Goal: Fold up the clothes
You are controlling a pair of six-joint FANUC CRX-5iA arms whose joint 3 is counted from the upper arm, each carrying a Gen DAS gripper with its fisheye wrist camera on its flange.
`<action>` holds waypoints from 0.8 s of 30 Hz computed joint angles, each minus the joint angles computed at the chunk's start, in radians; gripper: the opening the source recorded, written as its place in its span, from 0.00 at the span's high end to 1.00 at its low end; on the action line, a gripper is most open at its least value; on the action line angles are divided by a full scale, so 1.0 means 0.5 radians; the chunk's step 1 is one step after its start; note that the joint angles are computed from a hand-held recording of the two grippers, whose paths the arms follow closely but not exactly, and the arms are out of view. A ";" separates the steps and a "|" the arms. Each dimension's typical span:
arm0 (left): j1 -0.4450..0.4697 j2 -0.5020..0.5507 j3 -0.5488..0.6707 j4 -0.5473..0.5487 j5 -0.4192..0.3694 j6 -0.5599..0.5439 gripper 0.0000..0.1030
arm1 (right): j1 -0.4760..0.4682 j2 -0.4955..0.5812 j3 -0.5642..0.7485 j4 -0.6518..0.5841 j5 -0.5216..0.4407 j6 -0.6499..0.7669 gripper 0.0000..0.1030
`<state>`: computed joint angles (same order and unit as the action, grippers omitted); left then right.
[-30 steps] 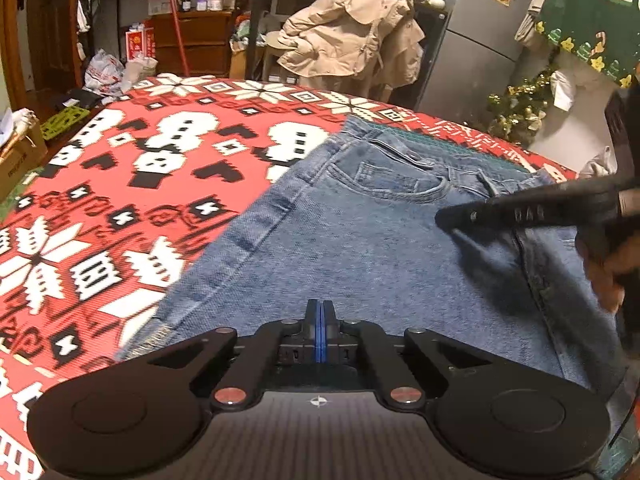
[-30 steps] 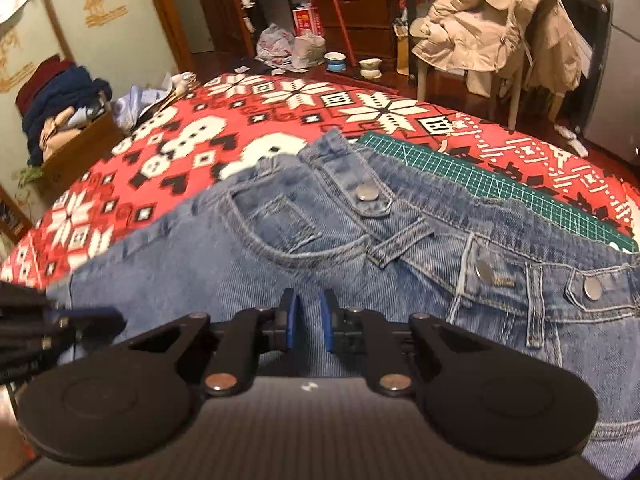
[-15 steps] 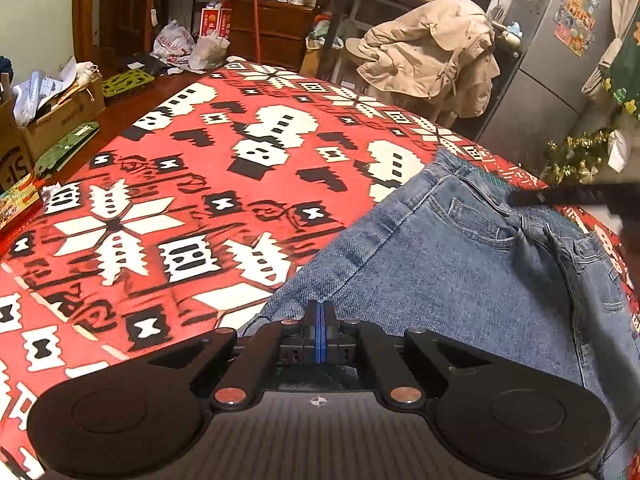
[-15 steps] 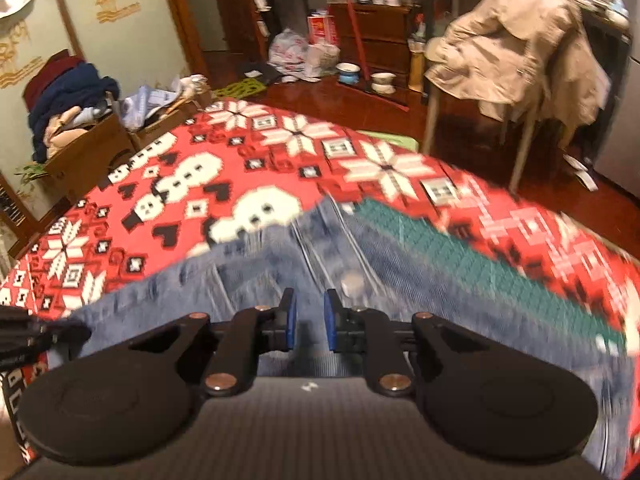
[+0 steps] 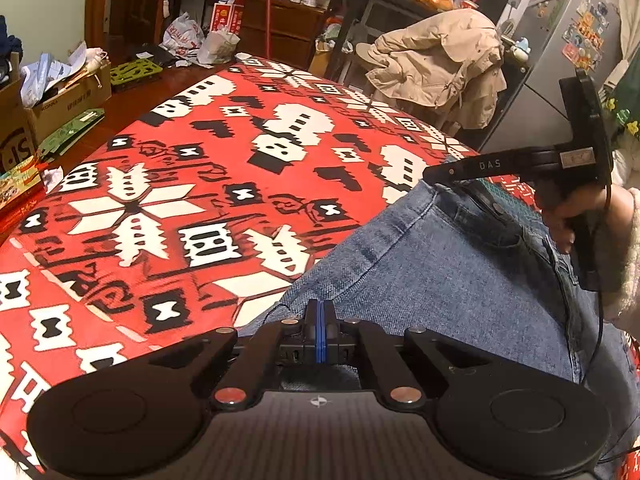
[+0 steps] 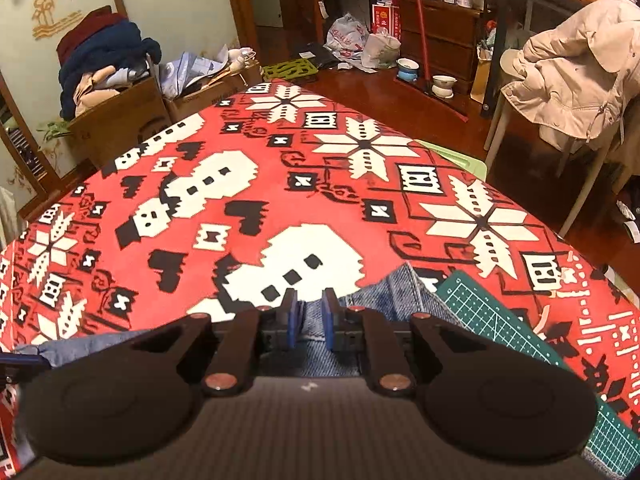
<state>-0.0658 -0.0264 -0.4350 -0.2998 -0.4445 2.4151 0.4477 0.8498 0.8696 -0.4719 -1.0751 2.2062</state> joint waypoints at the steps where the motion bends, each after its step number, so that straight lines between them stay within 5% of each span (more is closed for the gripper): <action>1: 0.000 -0.001 -0.001 0.000 -0.001 0.017 0.97 | 0.002 -0.006 -0.011 0.006 0.011 0.005 0.87; 4: 0.008 -0.019 -0.020 0.018 0.005 0.102 0.97 | 0.019 -0.078 -0.105 0.032 0.064 0.015 0.95; 12: 0.036 -0.089 -0.113 0.020 0.110 0.365 0.98 | 0.046 -0.226 -0.263 -0.124 -0.199 0.427 0.96; 20: 0.100 -0.115 -0.195 0.156 0.221 0.395 0.98 | 0.144 -0.249 -0.369 -0.065 -0.010 0.357 0.96; 24: 0.059 -0.084 -0.088 -0.065 0.185 0.645 0.97 | 0.113 -0.324 -0.413 -0.247 -0.150 0.562 0.95</action>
<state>-0.0363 -0.0682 -0.4790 -0.3325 -0.3519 2.7374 0.5040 0.6877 0.6633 -0.5954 -1.1500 2.4874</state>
